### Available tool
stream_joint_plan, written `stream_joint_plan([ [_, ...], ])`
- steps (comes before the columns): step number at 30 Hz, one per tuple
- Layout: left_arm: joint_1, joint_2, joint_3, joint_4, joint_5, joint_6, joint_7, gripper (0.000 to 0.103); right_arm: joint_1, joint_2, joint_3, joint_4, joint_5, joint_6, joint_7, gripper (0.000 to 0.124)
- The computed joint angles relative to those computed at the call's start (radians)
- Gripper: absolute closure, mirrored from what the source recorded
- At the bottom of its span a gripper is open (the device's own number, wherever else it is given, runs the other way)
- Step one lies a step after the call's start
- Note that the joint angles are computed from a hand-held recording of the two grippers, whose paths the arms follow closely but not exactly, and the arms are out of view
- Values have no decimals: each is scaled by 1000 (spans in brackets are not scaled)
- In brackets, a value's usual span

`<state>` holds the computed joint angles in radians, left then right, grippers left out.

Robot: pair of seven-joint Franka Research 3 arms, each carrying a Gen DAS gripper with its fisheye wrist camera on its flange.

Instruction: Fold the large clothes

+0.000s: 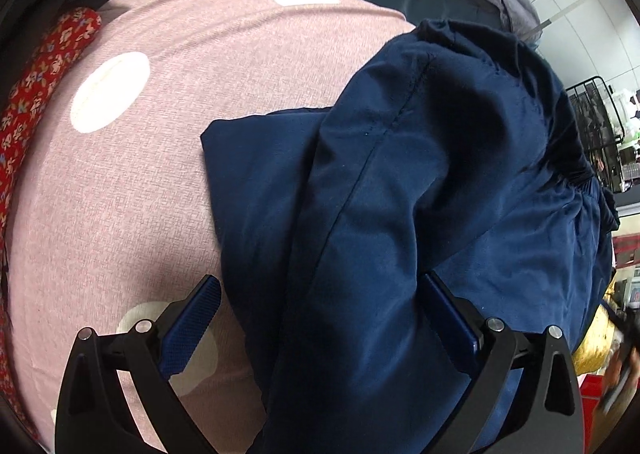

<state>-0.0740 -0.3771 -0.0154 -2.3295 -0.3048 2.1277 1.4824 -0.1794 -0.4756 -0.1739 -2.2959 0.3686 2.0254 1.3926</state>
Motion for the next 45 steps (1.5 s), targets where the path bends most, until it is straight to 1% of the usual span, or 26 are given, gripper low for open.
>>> stream_joint_plan([
  [2, 0, 15, 16, 8, -33, -18, 7, 5, 4, 106, -40, 71, 34, -11, -41, 46],
  [4, 5, 25, 30, 9, -74, -32, 15, 5, -4, 194, -57, 121, 64, -27, -62, 46],
  [6, 13, 31, 43, 2, -123, -42, 28, 5, -13, 267, -66, 158, 105, -58, -92, 46],
  [9, 26, 36, 48, -8, -160, -43, 56, 5, -30, 336, -62, 189, 136, -87, -149, 46],
  [10, 30, 40, 45, -7, -164, -44, 57, 5, -37, 349, -64, 189, 153, -100, -178, 45],
  [12, 40, 40, 41, -10, -163, -50, 57, 5, -45, 375, -54, 196, 165, -106, -205, 40],
  [16, 48, 50, 29, 2, -150, -55, 57, 5, -59, 405, -46, 187, 233, -86, -267, 28],
  [18, 43, 62, 20, 17, -157, -47, 50, 5, -60, 402, -39, 179, 245, -71, -278, 28],
  [19, 38, 73, 16, 26, -163, -39, 53, 7, -61, 398, -39, 173, 254, -70, -295, 30],
  [20, 35, 76, 13, 28, -167, -35, 59, 8, -63, 398, -42, 173, 273, -89, -315, 44],
  [21, 33, 78, 8, 31, -166, -31, 58, 12, -65, 410, -47, 187, 305, -133, -323, 57],
  [22, 31, 78, 5, 33, -168, -27, 58, 16, -68, 404, -45, 181, 315, -142, -303, 64],
  [23, 28, 77, 2, 34, -168, -21, 56, 19, -69, 396, -43, 174, 307, -131, -302, 68],
  [24, 26, 79, 1, 37, -171, -16, 54, 25, -68, 383, -38, 165, 296, -122, -300, 72],
  [26, 22, 61, 0, 24, -183, 1, 53, 34, -68, 356, -37, 149, 296, -114, -265, 87],
  [28, 19, 25, 7, 3, -192, 10, 54, 54, -67, 310, -37, 125, 300, -106, -239, 96],
  [29, 16, 6, 11, -7, -202, 17, 51, 59, -64, 287, -35, 112, 297, -100, -224, 100],
  [30, 13, -19, 20, -20, -212, 19, 52, 67, -62, 266, -37, 103, 298, -100, -213, 101],
  [31, 9, -41, 26, -32, -228, 27, 50, 72, -57, 236, -37, 88, 311, -95, -196, 102],
  [33, -6, -97, 36, -51, -258, 41, 38, 76, -48, 182, -42, 64, 340, -95, -159, 104],
  [35, -24, -144, 41, -61, -281, 58, 18, 77, -41, 116, -55, 40, 371, -107, -136, 104],
  [37, -53, -209, 60, -79, -334, 82, 8, 79, -33, 56, -65, 25, 381, -129, -120, 105],
  [39, -73, -273, 67, -94, -350, 86, -13, 79, -20, 12, -71, 28, 391, -157, -102, 105],
  [41, -90, -324, 48, -84, -323, 83, -58, 80, -4, -7, -75, 48, 391, -187, -87, 106],
  [43, -103, -369, 48, -77, -292, 77, -97, 81, 23, -10, -73, 92, 397, -222, -86, 107],
  [45, -113, -426, 62, -82, -284, 92, -135, 81, 59, 2, -63, 148, 412, -252, -90, 107],
])
